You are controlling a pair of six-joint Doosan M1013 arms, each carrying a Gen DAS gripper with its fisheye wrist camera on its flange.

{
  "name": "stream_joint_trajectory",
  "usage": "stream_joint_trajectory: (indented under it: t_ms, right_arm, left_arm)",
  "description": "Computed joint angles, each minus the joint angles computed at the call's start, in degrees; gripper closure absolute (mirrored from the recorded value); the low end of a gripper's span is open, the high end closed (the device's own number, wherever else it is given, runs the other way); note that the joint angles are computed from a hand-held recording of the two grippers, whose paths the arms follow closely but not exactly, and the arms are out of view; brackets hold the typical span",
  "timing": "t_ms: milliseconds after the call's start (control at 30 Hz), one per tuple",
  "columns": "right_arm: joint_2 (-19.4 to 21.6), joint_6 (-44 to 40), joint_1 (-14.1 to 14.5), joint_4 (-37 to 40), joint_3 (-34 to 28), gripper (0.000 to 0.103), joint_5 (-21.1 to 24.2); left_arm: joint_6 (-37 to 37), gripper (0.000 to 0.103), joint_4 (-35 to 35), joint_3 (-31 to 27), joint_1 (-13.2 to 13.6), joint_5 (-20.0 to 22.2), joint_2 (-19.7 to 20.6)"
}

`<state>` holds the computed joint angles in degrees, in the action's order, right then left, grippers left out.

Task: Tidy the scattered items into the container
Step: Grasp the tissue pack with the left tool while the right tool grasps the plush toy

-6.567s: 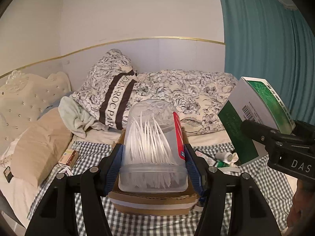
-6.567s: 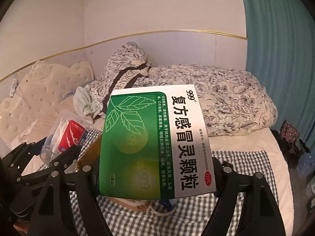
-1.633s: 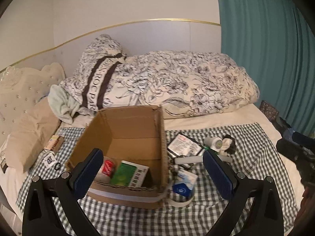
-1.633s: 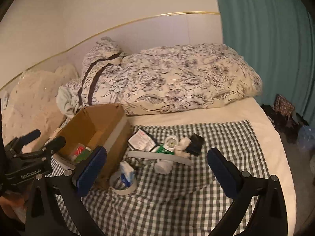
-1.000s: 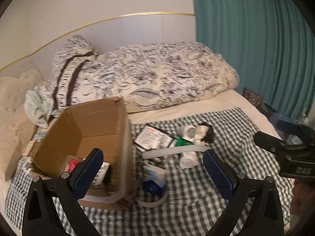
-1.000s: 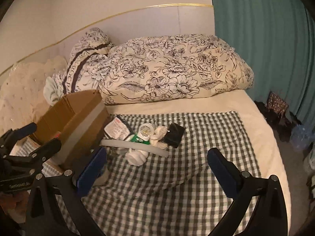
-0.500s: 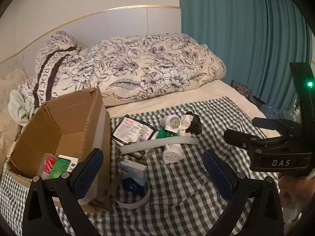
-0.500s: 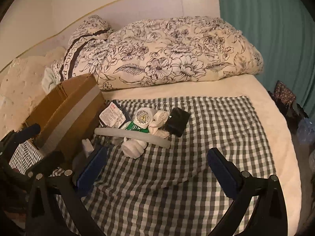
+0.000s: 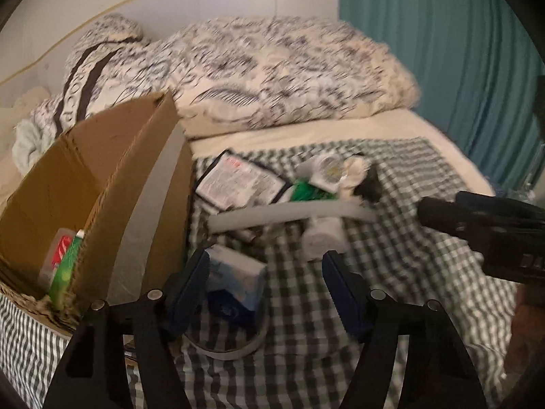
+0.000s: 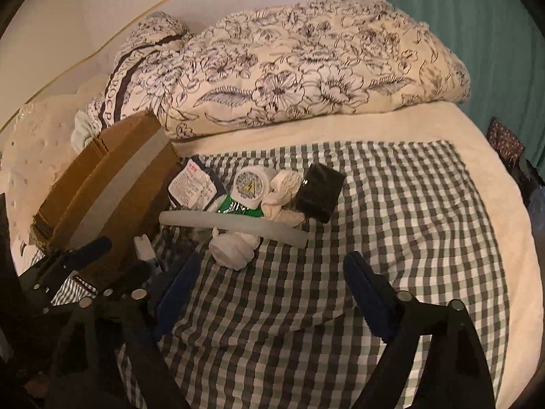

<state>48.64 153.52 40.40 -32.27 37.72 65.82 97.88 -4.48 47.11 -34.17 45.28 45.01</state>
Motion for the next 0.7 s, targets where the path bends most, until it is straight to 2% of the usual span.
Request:
stream_joint_trajectory:
  t_ms: [133,333,433,500,567,700]
  right_arm:
    - [1.3,-2.3,-0.7,3.3,-1.5,0.032,0.4]
    - [3.6,-6.1,-1.4,7.2,-4.2,0.033,1.1]
    - [3.7,-6.2,-1.8,8.6,-3.9,0.033,-0.4]
    - [4.0,-6.5,-2.1,9.3,-4.2,0.033,-0.7]
    - [4.5,-7.0,-2.3,10.3,-4.8,0.033,-0.7]
    - [5.8,-8.7,-2.6,11.8,-6.6,0.033,-0.4]
  left_arm:
    - [-2.7,0.032,3.3,-1.4,-0.4,1.4,1.6]
    - [-6.2,0.032,6.1,-4.0,-0.7,3.8,3.8]
    - [-7.4,0.04,8.4,-4.2,-1.0,3.7,4.2]
    - [-8.5,0.055,9.4,-4.8,-1.0,4.4,4.8]
    - [-8.8,0.059,8.4,-5.9,-0.6,5.5,5.5]
    - [-8.5,0.065,6.8,-5.5,-0.3,4.6,5.3]
